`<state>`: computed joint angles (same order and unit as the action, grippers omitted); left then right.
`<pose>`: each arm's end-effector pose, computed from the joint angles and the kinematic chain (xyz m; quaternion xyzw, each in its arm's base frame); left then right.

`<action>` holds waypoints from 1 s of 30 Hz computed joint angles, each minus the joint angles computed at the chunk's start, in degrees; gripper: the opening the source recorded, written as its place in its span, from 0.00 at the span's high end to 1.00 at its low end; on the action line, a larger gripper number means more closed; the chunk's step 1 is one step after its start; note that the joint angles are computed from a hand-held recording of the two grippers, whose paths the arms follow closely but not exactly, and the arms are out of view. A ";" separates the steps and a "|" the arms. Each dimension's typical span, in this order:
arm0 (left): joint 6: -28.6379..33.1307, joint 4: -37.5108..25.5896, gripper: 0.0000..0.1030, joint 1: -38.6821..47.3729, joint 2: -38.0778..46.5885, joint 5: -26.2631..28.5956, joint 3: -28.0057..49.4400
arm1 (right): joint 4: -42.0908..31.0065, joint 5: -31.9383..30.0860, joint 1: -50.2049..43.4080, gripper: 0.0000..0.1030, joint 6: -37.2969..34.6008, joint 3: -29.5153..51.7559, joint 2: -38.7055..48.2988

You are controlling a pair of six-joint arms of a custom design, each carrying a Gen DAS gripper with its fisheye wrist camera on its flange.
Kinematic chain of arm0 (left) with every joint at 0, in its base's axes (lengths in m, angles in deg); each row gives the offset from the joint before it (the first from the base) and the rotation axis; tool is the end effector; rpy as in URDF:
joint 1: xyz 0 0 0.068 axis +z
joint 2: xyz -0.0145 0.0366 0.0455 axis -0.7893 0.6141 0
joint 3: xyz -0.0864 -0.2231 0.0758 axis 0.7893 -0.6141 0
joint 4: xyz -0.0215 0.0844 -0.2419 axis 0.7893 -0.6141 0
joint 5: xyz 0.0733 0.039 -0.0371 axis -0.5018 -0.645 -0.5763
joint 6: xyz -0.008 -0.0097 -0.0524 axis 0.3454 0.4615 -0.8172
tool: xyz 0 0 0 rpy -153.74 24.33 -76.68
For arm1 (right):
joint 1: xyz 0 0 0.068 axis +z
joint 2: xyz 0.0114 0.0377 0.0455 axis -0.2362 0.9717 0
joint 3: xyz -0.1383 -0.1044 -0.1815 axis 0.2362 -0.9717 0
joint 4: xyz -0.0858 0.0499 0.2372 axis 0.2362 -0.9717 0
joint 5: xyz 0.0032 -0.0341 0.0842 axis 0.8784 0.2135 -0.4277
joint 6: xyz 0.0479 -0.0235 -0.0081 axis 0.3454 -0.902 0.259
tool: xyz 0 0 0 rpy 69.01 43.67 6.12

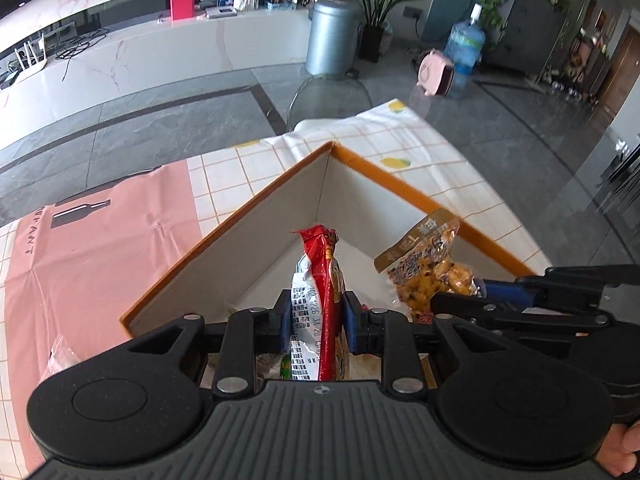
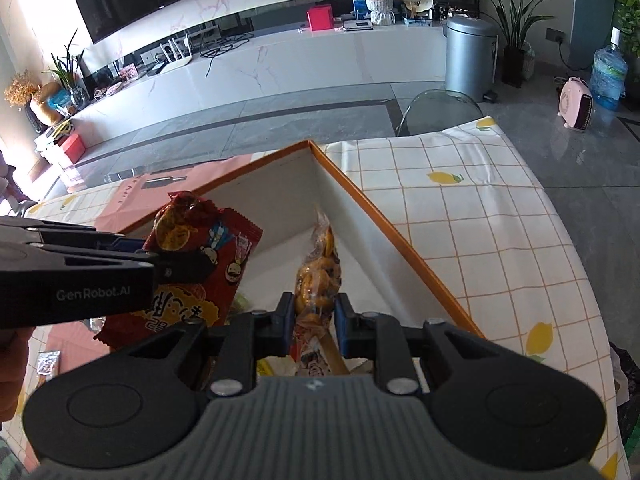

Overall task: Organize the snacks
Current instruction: 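Lower the red chip bag and peanut bag into the orange box, then open both tools to release the bags and withdraw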

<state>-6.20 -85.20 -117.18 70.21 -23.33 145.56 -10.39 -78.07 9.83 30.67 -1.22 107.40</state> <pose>0.1425 -0.2722 0.2490 0.0679 0.9531 -0.0760 0.2850 0.1876 0.0848 0.2227 -0.1134 0.9444 0.1290 0.2803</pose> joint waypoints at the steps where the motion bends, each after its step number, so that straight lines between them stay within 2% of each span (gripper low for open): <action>1: 0.52 -0.02 0.73 0.45 0.76 0.35 0.28 | 1.04 -0.15 -0.45 0.83 -0.40 0.09 1.59; 6: 3.69 0.86 0.73 2.38 4.56 1.34 1.29 | 4.93 0.01 -0.89 0.83 -1.62 0.78 8.53; 10: 5.14 2.60 0.73 3.95 5.54 2.81 0.45 | 6.85 -2.69 -1.97 0.83 -2.32 0.92 12.01; 21: 6.86 1.45 0.70 5.22 6.85 4.18 1.07 | 8.44 -2.30 -2.01 0.83 -2.05 1.19 16.24; 24: 6.22 -0.67 0.64 4.34 7.46 2.05 2.45 | 7.20 0.13 -0.75 0.82 -1.80 1.98 16.12; 28: 6.99 -3.39 0.48 2.80 7.21 -0.50 4.00 | 5.11 4.18 0.87 0.79 -2.15 2.81 14.79; 30: 6.81 -4.44 0.45 1.95 6.05 -1.67 4.10 | 3.55 5.10 1.18 0.77 -1.89 3.52 14.13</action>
